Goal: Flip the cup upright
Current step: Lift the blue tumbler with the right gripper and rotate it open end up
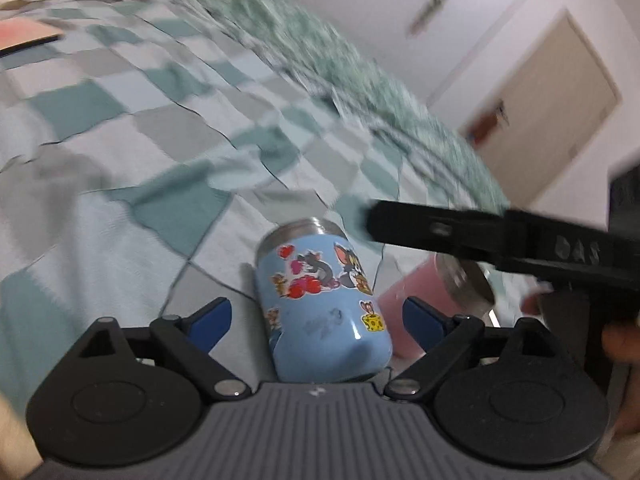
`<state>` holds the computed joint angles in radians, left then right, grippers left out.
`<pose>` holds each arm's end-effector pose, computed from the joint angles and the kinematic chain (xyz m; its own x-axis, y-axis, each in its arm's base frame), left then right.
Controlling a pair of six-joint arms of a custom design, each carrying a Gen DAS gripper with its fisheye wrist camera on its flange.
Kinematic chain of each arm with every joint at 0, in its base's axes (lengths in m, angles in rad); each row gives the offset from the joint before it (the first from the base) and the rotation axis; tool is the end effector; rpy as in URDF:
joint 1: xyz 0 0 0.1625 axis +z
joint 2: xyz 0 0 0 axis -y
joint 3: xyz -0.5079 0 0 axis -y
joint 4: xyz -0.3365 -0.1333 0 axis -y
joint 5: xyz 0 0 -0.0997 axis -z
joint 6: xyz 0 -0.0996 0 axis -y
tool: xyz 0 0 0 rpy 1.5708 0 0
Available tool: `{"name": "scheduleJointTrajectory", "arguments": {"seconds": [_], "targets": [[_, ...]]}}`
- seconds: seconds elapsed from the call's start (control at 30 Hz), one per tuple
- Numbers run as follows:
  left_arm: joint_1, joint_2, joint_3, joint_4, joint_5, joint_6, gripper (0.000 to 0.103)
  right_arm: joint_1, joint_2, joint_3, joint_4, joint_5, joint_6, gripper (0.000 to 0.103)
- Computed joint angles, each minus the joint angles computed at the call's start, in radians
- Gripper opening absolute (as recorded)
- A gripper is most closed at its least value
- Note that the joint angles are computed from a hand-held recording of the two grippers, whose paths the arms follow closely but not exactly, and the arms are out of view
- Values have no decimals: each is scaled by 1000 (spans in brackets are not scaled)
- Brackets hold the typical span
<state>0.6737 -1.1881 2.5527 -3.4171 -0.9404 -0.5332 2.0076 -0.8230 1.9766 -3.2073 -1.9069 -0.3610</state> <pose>-0.1805 -0.3897 0.2792 -0.9698 0.1159 -0.2144 0.2318 0.7104 -0.6645 0.3506 -0.5136 0.1903 -0.7285 -0.5273 0.4373 -0.6755 0.6587 -0.3313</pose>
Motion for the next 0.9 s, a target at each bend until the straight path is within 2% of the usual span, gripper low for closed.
{"name": "scheduleJointTrajectory", "arguments": {"seconds": [0.1, 0.2, 0.3, 0.4, 0.43, 0.5, 0.6, 0.7, 0.8, 0.83, 0.9], "targets": [[54, 34, -49, 55, -10, -3, 94, -10, 33, -130, 245, -56, 59, 85], [136, 40, -70, 30, -155, -11, 96, -27, 63, -224, 430, -96, 124, 86], [170, 59, -76, -8, -226, 27, 95, -29, 95, -280, 535, -145, 147, 86], [212, 74, -85, -46, -320, 44, 84, -34, 113, -320, 632, -159, 168, 87], [215, 78, -84, -53, -334, 48, 83, -39, 118, -333, 658, -158, 184, 87], [201, 85, -78, -69, -312, 59, 83, -58, 124, -362, 720, -135, 219, 88], [202, 94, -78, -81, -315, 51, 84, -73, 126, -382, 760, -105, 242, 87], [227, 92, -93, -48, -356, -1, 90, -80, 115, -367, 742, -86, 246, 87], [236, 108, -97, -65, -371, 28, 90, -84, 104, -344, 699, -77, 244, 87], [236, 114, -96, -78, -378, 52, 86, -84, 102, -337, 682, -77, 240, 86], [226, 126, -89, -115, -358, 57, 86, -83, 98, -317, 630, -78, 228, 86]]}}
